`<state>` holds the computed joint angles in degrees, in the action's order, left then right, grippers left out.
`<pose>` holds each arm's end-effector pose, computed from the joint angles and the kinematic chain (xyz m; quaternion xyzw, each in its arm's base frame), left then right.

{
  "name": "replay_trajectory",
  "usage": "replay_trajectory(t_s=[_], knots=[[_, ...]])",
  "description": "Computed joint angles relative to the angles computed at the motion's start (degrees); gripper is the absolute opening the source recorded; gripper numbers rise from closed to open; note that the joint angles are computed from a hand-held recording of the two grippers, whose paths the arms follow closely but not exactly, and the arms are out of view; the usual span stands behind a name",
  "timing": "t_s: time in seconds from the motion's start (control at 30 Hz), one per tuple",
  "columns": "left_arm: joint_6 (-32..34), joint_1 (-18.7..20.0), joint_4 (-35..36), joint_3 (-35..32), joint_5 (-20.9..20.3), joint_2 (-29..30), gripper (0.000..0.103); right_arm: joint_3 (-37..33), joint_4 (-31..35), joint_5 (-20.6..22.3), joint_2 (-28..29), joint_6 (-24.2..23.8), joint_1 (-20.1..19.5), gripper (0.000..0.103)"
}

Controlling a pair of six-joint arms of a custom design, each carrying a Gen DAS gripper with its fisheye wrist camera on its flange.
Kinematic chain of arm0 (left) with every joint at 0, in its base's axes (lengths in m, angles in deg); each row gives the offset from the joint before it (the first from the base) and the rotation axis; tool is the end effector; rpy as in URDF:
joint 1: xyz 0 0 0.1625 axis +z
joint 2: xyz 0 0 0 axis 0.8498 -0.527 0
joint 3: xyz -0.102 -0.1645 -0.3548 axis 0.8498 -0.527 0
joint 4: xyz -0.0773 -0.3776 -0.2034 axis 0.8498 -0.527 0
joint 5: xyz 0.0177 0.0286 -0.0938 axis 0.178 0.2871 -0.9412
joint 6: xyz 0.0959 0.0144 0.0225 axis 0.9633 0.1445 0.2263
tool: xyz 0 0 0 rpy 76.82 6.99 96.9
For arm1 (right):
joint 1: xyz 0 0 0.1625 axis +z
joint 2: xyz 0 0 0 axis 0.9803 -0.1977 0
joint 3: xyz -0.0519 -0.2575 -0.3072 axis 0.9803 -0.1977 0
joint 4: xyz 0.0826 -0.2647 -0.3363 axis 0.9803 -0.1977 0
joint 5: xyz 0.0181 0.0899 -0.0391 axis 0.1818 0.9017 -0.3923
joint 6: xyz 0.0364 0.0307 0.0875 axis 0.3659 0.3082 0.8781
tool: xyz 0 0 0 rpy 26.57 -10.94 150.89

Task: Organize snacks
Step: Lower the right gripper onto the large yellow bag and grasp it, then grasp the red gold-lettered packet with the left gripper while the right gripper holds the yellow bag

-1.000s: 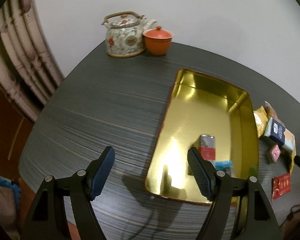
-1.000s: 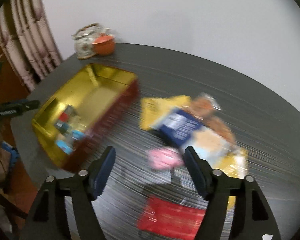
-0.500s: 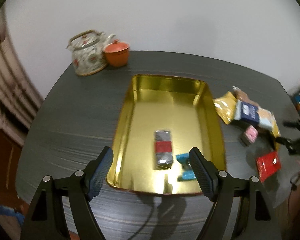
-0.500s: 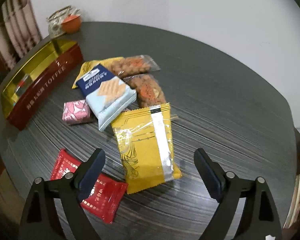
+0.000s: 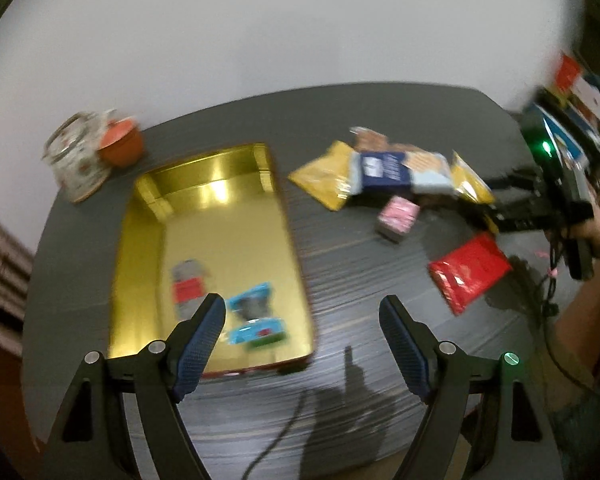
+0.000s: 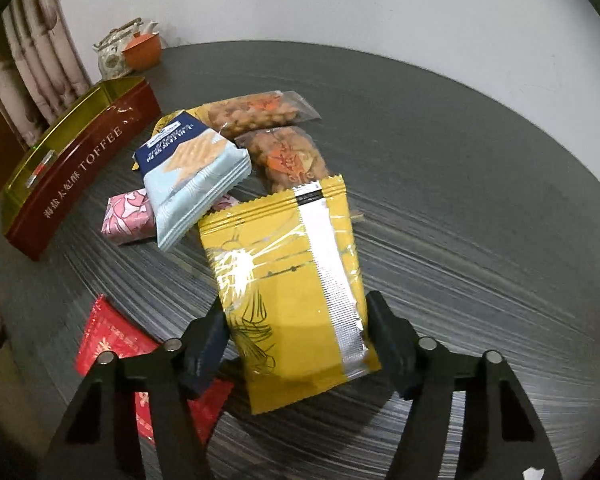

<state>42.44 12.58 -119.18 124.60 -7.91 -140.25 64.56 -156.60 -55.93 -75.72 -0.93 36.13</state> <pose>-0.0125 -0.6350 0.4340 0.2405 0.8882 -0.2008 0.3361 0.3903 -0.6775 0.0008 0.2701 -0.9004 0.1238 0.3177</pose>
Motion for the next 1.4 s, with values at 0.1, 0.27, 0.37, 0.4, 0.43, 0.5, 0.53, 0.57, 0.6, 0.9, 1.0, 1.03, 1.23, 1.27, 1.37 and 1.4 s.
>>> replay_trajectory(t_s=[0.1, 0.27, 0.37, 0.4, 0.43, 0.5, 0.53, 0.57, 0.6, 0.9, 1.0, 1.03, 1.23, 1.27, 1.37, 1.4], knots=[[2.06, -0.71, -0.07, 0.57, -1.28, 1.27, 0.08, 1.76, -1.58, -0.24, -1.03, -0.01, 0.01, 0.057], [5.47, -1.53, 1.15, 0.55, -5.44, 3.77, 0.08, 6.08, -5.34, -2.87, -3.8, 1.79, -0.43, 0.054], [8.29, -1.92, 2.15, 0.28, -7.38, 5.25, 0.08, 9.78, -7.51, -4.74, -6.49, 4.03, -0.9, 0.054], [9.5, -2.04, 2.7, 0.04, -8.27, 5.92, 0.08, 10.59, -7.99, -5.19, -7.08, 4.38, -1.01, 0.054], [10.15, -2.1, 3.16, -0.14, -8.78, 6.34, 0.08, 11.55, -8.47, -5.8, -7.77, 4.96, -1.1, 0.054], [11.76, -2.14, 4.32, -0.74, -10.23, 7.5, 0.08, 13.51, -9.37, -6.63, -9.18, 5.92, -1.28, 0.054], [12.31, -2.17, 4.74, -0.95, -10.64, 7.79, 0.08, 14.39, -9.94, -7.06, -9.75, 6.27, -1.32, 0.054], [12.77, -2.19, 5.31, -1.3, -11.11, 8.27, 0.08, 15.44, -10.65, -7.64, -10.39, 6.73, -1.36, 0.054], [13.23, -2.16, 5.93, -1.66, -11.51, 8.85, 0.08, 15.98, -10.89, -7.8, -10.78, 6.92, -1.4, 0.054], [16.02, -1.46, 8.83, -5.71, -12.19, 14.72, 0.08, 18.67, -10.71, -10.01, -13.01, 10.97, -1.43, 0.055], [16.2, -1.27, 9.45, -6.75, -11.8, 16.06, 0.08, 18.66, -10.72, -10.05, -12.96, 11.37, -1.36, 0.055], [16.35, -1.16, 10.09, -7.46, -12.05, 16.65, 0.08, 18.74, -10.86, -10.03, -12.98, 11.39, -1.35, 0.055], [16.42, -1.05, 11.16, -9.52, -11.46, 19.27, 0.08, 19.07, -11.88, -9.85, -12.94, 11.02, -1.33, 0.057], [16.3, -1.01, 11.56, -9.78, -11.76, 19.42, 0.08, 19.26, -12.04, -9.8, -13.1, 10.85, -1.34, 0.057], [16.14, -1.38, 11.54, -9.36, -11.76, 19.31, 0.08, 19.53, -12.49, -9.78, -13.24, 10.61, -1.36, 0.057], [15.97, -1.43, 11.52, -9.4, -11.7, 19.43, 0.08, 19.55, -12.44, -9.75, -13.27, 10.6, -1.38, 0.057]])
